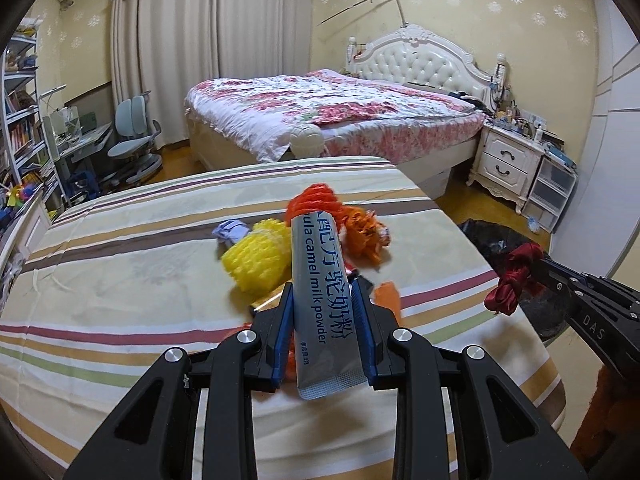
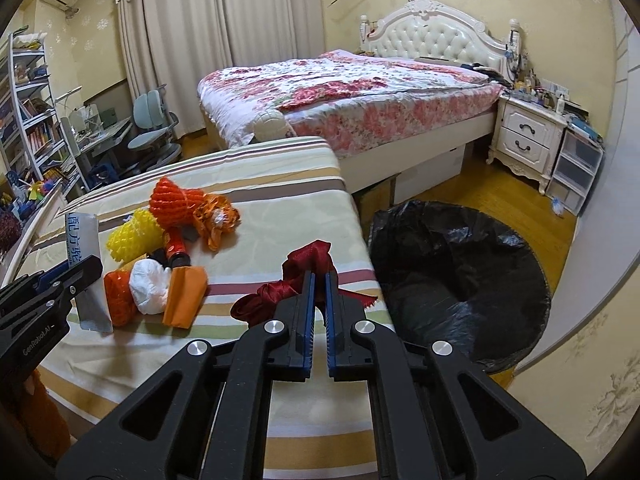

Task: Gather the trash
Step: 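Carry both items over the black bin and open both tools to drop them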

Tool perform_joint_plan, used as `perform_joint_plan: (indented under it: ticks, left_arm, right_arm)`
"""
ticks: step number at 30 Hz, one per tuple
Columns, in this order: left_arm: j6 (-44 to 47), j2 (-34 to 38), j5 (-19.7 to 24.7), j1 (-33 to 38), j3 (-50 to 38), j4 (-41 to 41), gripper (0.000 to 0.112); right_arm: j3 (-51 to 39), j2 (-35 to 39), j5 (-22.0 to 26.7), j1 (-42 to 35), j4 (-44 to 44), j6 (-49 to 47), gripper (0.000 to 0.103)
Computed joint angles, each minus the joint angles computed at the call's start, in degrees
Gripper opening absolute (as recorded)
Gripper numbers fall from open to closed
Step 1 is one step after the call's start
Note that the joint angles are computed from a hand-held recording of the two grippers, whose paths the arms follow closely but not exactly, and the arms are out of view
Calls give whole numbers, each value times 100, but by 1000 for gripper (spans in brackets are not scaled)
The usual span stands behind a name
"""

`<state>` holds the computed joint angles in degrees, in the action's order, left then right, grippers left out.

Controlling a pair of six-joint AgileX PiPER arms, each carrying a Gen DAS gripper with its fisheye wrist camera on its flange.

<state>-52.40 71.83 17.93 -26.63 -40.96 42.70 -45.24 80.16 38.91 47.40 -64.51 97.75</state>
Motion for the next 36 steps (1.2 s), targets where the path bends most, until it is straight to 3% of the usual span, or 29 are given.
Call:
perform_joint_plan:
  ticks: [9, 19, 24, 29, 31, 34, 36]
  left_arm:
    - [-771, 1059, 17, -1031, -991, 733, 29]
    - [-119, 2503, -60, -1451, -2401, 161, 29]
    - [739, 3180, 102, -1540, -3140, -642, 29]
    - [1053, 3613, 299, -1653, -3633, -907, 29]
    - [1400, 3753, 361, -1643, -3813, -1256, 33]
    - [1265, 3845, 455, -1668, -3902, -1173, 60]
    - [1125, 3826, 430, -1643, -3842, -1114, 69]
  right_arm:
    - [392, -365, -119, -1099, -247, -135, 5]
    - [568, 18, -939, -2391, -559, -101, 5]
    - [551, 255, -1352, -2924, -691, -90, 5]
    - [497, 453, -1582, -3270, -779, -33, 7]
    - [484, 500, -1661, -3379, -789, 1, 12]
    - [473, 567, -1721, -3505, -811, 47, 29]
    - [486, 563, -1668, -3515, -823, 79, 30]
